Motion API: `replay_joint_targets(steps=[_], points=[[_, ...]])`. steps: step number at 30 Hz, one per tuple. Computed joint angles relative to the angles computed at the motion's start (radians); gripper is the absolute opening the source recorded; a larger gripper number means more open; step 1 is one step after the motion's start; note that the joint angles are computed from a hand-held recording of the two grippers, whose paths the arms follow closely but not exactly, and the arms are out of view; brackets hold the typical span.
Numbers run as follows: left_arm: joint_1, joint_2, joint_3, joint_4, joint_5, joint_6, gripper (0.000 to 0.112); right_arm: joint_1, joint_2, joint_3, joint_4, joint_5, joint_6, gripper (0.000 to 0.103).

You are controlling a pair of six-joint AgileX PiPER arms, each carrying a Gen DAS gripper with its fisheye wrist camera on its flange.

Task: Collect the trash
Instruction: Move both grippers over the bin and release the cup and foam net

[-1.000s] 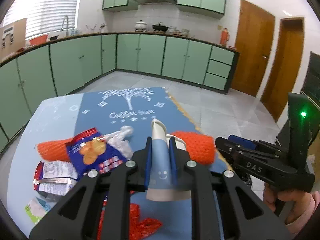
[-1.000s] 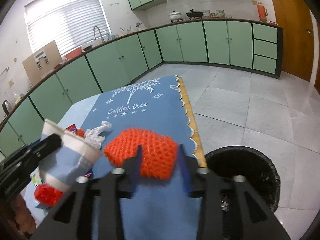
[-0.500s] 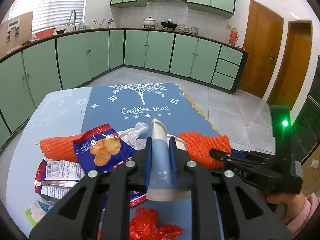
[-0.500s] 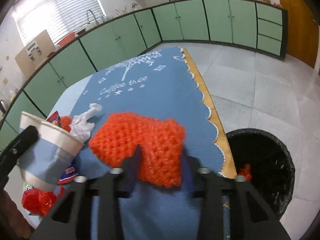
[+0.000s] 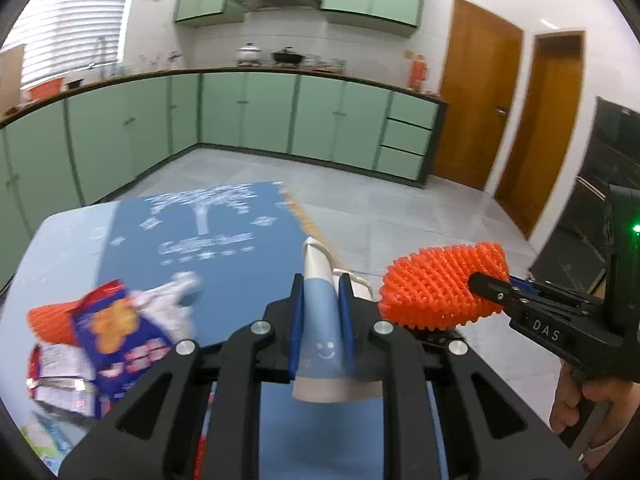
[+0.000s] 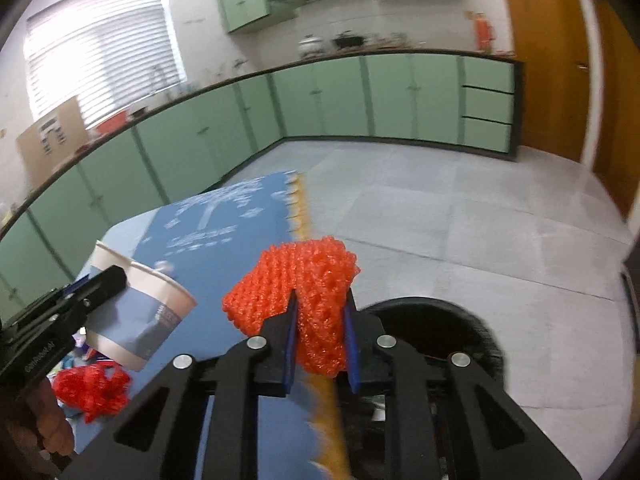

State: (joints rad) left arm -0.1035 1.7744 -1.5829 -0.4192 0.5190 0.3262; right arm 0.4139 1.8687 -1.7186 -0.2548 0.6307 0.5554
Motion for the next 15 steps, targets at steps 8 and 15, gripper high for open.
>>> replay_joint_targets(steps=[8, 15], points=[[-0.149, 0.177, -0.223, 0.023, 0.074, -0.059, 0.017, -0.114, -0.093, 0.172, -0.105, 0.011, 0.107, 0.021], [-0.218, 0.493, -0.717, 0.105, 0.339, -0.166, 0.029, -0.216, -0.02, 0.186, -0.04, -0.014, 0.068, 0.031]])
